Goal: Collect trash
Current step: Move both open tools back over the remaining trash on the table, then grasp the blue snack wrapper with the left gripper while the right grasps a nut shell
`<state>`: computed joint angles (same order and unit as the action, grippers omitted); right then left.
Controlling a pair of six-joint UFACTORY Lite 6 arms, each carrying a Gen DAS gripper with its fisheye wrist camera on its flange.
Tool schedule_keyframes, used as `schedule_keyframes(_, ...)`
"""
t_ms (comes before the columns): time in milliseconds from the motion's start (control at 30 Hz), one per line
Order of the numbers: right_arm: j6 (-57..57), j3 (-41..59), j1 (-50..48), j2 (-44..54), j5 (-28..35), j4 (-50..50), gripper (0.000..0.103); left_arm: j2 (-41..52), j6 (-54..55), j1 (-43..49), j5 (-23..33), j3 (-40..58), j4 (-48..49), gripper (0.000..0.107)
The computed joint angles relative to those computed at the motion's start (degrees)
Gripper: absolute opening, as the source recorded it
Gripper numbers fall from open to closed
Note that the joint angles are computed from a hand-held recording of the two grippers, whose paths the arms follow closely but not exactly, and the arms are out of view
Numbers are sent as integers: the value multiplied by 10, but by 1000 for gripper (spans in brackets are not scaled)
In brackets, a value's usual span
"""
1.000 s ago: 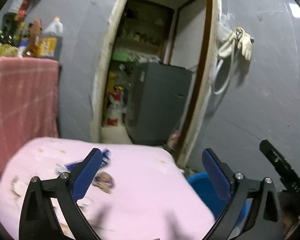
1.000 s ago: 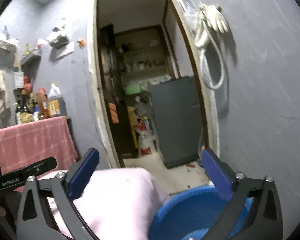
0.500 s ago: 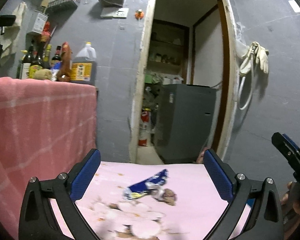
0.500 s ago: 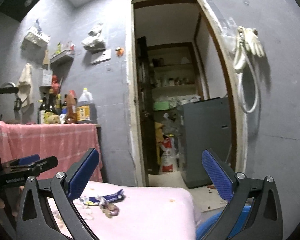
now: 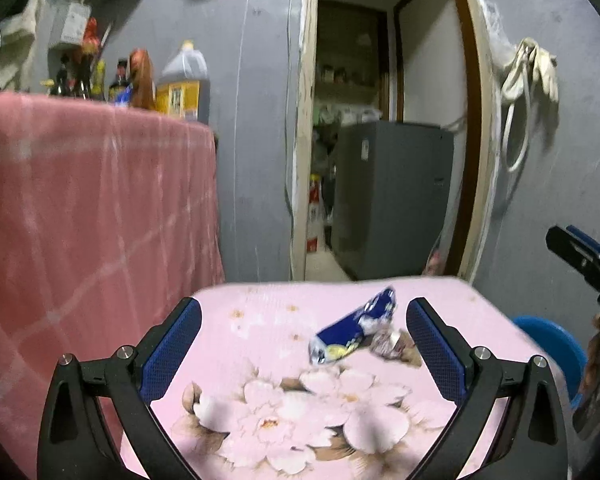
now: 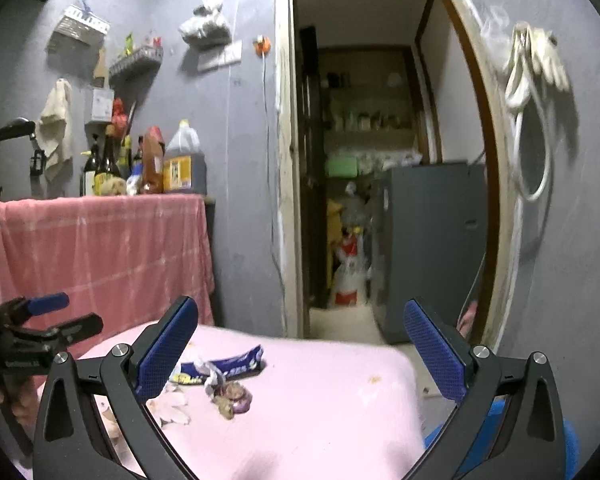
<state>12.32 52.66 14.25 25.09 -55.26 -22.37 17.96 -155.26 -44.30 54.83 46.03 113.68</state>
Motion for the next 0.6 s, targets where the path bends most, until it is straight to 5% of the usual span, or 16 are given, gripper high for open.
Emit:
schedule_keyframes(267,79,147,9,98,153,-78,102,31,-68,82,-115,21,77,100)
schedule_keyframes(433,191,246,12,167,232,-191,79,63,-95,124,-183,61,130,95)
schedule_keyframes(600,378,339,12,229,277,-387,64,111,-105,169,-279,134,171,76)
